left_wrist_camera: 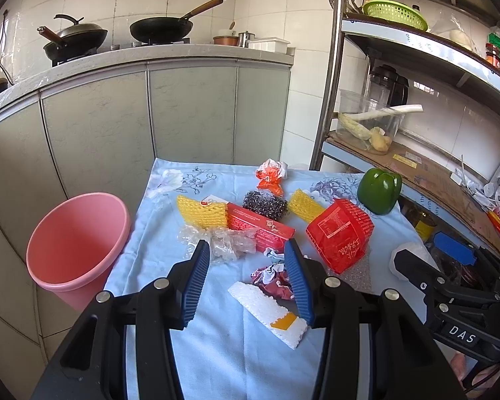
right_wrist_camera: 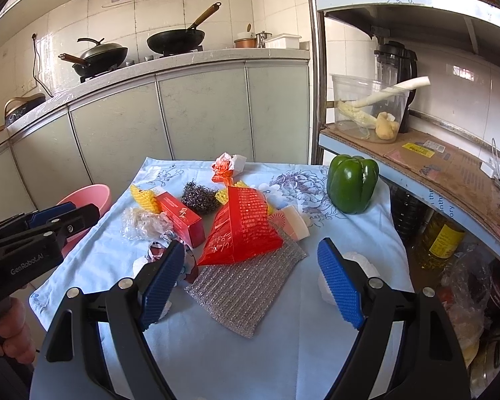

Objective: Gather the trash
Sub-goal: 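Reach the right tool to the clear plastic bag and close on it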

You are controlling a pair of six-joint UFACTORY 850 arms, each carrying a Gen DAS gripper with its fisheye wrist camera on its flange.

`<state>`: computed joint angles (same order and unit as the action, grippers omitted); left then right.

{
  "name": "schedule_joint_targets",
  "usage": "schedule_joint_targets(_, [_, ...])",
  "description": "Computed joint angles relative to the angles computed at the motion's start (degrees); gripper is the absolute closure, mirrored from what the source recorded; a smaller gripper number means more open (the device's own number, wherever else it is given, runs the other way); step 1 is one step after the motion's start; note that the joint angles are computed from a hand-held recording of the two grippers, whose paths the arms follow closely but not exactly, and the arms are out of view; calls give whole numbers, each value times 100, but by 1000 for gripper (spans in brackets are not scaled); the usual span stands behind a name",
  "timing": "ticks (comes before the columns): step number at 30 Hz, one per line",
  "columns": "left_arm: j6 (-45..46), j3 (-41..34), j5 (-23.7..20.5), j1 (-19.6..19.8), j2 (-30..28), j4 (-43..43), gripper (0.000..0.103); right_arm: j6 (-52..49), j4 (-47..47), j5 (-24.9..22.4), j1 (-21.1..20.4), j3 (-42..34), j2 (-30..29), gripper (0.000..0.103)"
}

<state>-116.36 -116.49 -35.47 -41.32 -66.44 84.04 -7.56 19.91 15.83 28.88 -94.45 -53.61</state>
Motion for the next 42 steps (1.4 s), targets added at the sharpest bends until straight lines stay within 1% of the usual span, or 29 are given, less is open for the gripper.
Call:
schedule_joint_targets(4, [-411,297,171,61,161,501,53,202,-158,-73,-33,-40,-25,20])
schedule_joint_targets(7, [-614,524,268,132,283,671,52,267,-231,-127,-59,-73,-46,20])
schedule_joint_targets(12, [-752,877,648,284,436,836,51,531,-463,-266,-125,-150,-92,20])
schedule_joint_targets(14, [-754,980,878,343,474,915,50,588,-531,-336,-154,-207,-129,20])
schedule_joint_targets(16, [-438,969,987,387,451,667,50,662,-622,-403,-180,-249,-161,20])
schedule_joint_targets(19, [-268,946,1127,449,395,422,49,592,-598,-472,-238,-257,-180,20])
schedule_joint_targets(20, [-187,929,1258,488,372,312,49,421,-443,-489,-263,-234,-172,20])
schedule_joint_targets(22, [-64,904,1337,516,334,200,49,228,-266,-512,-311,-169,-148,20])
schedule_joint_targets(24, [264,766,1364,554,240,-68,49,96,-128,-542,-358,-108,-120,20])
schedule_joint_targets(27, [795,466,1459,633,73,-569,49,-513,504,-585,-418,-48,-99,20])
schedule_joint_targets(33, [2735,-661,1396,859,-573,-2458,49,-551,667,-795,-553,-100,-154,20])
schedule_joint_targets(36, [3848,-1323,1311,986,-967,-3628,49,60,90,-894,-606,-168,-207,20])
schedule_joint_targets(38, [4462,-1669,1332,1077,-1185,-4318,49,613,-435,-932,-634,-201,-229,20])
schedule_joint_targets(40, [4868,-1930,1366,1140,-1358,-4772,49,1163,-952,-977,-662,-270,-269,20])
schedule_joint_targets(42, [5150,-2151,1364,1171,-1508,-5075,50,1189,-983,-1036,-674,-342,-309,20])
